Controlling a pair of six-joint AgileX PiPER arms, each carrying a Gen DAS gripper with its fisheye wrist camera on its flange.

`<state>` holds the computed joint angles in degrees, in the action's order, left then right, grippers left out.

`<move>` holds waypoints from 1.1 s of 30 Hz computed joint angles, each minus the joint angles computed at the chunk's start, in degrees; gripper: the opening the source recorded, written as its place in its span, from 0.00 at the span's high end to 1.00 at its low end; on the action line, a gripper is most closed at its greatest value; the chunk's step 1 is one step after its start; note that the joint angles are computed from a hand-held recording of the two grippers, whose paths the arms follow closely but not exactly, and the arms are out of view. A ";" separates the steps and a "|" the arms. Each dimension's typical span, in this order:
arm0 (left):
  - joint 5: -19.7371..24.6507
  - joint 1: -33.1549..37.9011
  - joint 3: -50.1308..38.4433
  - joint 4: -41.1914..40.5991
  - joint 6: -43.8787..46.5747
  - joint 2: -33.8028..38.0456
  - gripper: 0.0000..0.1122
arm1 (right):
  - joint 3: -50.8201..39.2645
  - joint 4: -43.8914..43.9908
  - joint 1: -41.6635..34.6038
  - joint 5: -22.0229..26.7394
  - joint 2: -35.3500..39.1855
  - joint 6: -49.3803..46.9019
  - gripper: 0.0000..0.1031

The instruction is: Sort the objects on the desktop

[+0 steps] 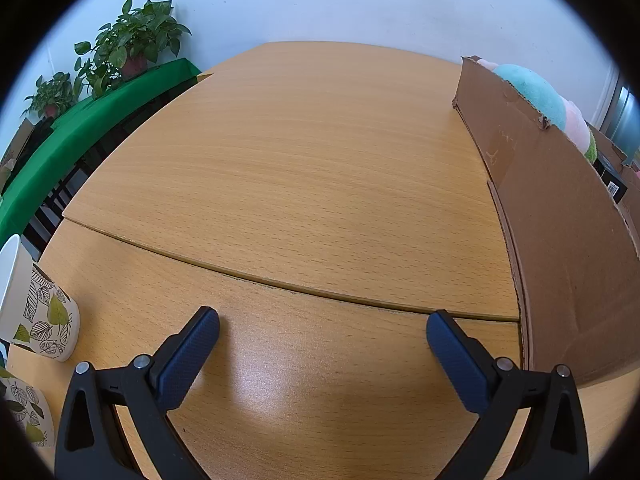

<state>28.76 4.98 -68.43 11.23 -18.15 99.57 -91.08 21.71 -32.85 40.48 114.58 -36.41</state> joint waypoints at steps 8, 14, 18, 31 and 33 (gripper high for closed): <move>-0.10 -0.49 -0.19 0.94 -1.45 0.38 0.08 | 0.47 0.02 0.06 -0.41 -0.15 0.19 0.00; -0.08 -0.71 -0.30 1.37 -2.13 0.54 0.08 | 0.68 0.00 0.09 -0.61 -0.22 0.32 0.00; -0.11 -0.84 -0.30 1.68 -2.58 0.61 0.08 | 0.78 -0.03 0.13 -0.70 -0.26 0.41 0.00; 0.07 -1.20 -0.63 2.38 -3.71 0.92 0.08 | 1.51 0.24 -0.06 -1.06 -0.57 0.07 0.00; 0.07 -1.22 -0.65 2.44 -3.79 0.92 0.08 | 1.33 0.01 0.14 -1.14 -0.40 0.45 0.00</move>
<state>28.83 3.75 -69.08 13.66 -21.94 100.49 -89.75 21.72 -32.71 39.34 114.18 -35.96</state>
